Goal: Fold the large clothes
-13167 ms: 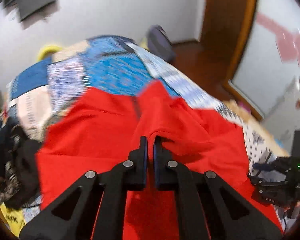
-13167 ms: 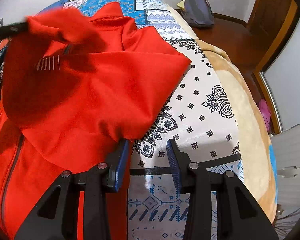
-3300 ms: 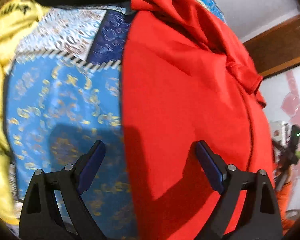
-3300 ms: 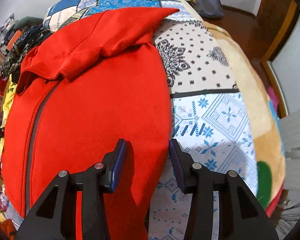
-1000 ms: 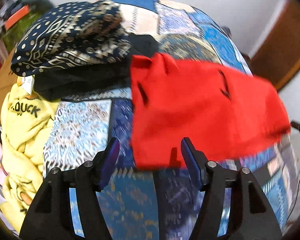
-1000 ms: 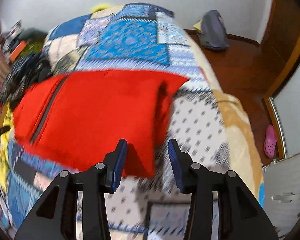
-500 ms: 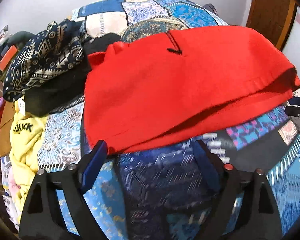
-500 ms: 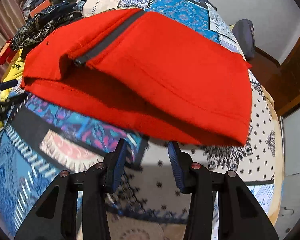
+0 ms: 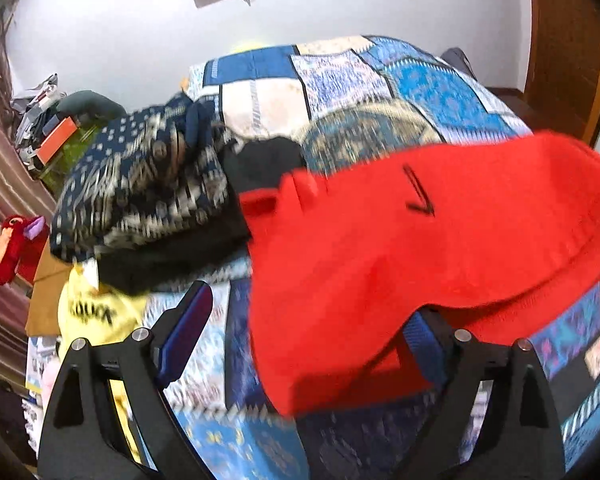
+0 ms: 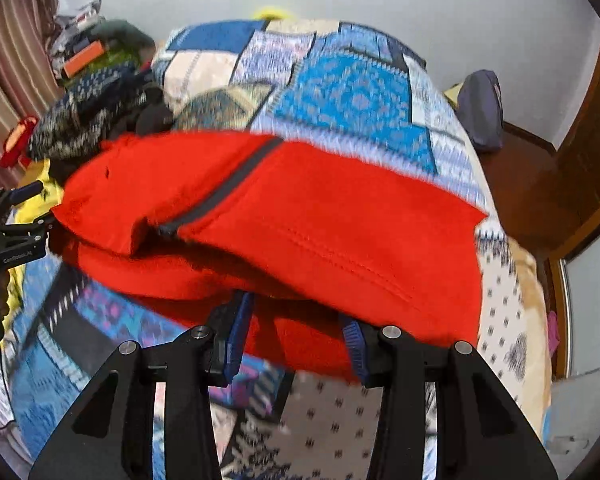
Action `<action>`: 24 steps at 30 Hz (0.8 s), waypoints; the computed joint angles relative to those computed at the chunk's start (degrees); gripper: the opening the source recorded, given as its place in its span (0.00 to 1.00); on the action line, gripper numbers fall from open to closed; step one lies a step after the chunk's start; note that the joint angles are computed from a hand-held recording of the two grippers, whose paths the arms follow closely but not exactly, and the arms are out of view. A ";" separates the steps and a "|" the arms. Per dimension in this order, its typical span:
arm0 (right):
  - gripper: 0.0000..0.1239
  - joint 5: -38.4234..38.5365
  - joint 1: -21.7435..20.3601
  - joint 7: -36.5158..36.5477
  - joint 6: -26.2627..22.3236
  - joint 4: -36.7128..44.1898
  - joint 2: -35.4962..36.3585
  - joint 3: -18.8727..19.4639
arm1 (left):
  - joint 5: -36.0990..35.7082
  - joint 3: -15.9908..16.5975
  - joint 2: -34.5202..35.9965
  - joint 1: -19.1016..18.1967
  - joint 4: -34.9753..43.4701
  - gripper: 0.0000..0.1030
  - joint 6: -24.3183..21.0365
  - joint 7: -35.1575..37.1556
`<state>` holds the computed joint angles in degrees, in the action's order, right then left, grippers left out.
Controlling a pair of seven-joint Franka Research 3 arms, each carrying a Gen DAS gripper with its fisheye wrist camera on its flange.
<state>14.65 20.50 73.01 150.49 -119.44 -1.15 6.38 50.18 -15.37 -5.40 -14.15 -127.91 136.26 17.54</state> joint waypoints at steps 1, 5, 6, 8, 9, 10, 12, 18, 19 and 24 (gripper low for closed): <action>0.31 -0.33 0.16 0.65 0.32 -0.06 -0.34 0.18 | -0.08 0.72 0.68 0.60 1.14 0.89 0.80 0.96; 0.31 -4.25 0.46 3.55 1.69 5.26 3.10 0.32 | -0.30 2.42 4.95 2.11 7.65 0.89 0.30 4.92; 0.31 -5.68 0.63 4.65 2.10 7.20 4.51 0.22 | -0.65 2.84 6.04 2.34 9.67 0.89 -0.31 6.41; 0.31 -9.83 1.23 8.59 2.93 11.04 7.36 -0.46 | -0.40 3.69 8.25 2.63 14.63 0.89 -2.08 8.63; 0.31 -13.15 1.89 12.18 2.80 13.76 9.18 -1.21 | 0.25 4.04 8.74 2.61 16.23 0.89 -2.62 8.67; 0.31 -14.66 2.29 14.44 2.42 15.72 10.34 -1.74 | 0.80 4.37 8.92 2.63 17.69 0.89 -2.74 8.40; 0.31 -12.82 2.01 15.33 1.97 18.55 11.81 -1.63 | 0.53 5.00 7.95 3.12 18.54 0.89 0.05 7.59; 0.31 -6.65 1.12 10.44 3.20 15.06 8.92 -0.38 | -2.69 4.61 4.63 4.05 15.06 0.89 7.18 8.88; 0.31 -6.39 1.10 9.78 2.77 14.90 8.81 -0.35 | -3.92 4.32 4.44 3.95 14.08 0.89 7.44 10.16; 0.31 -7.99 1.44 6.43 -0.56 11.14 6.88 -0.28 | -8.62 3.03 5.52 2.68 10.78 0.89 7.22 15.45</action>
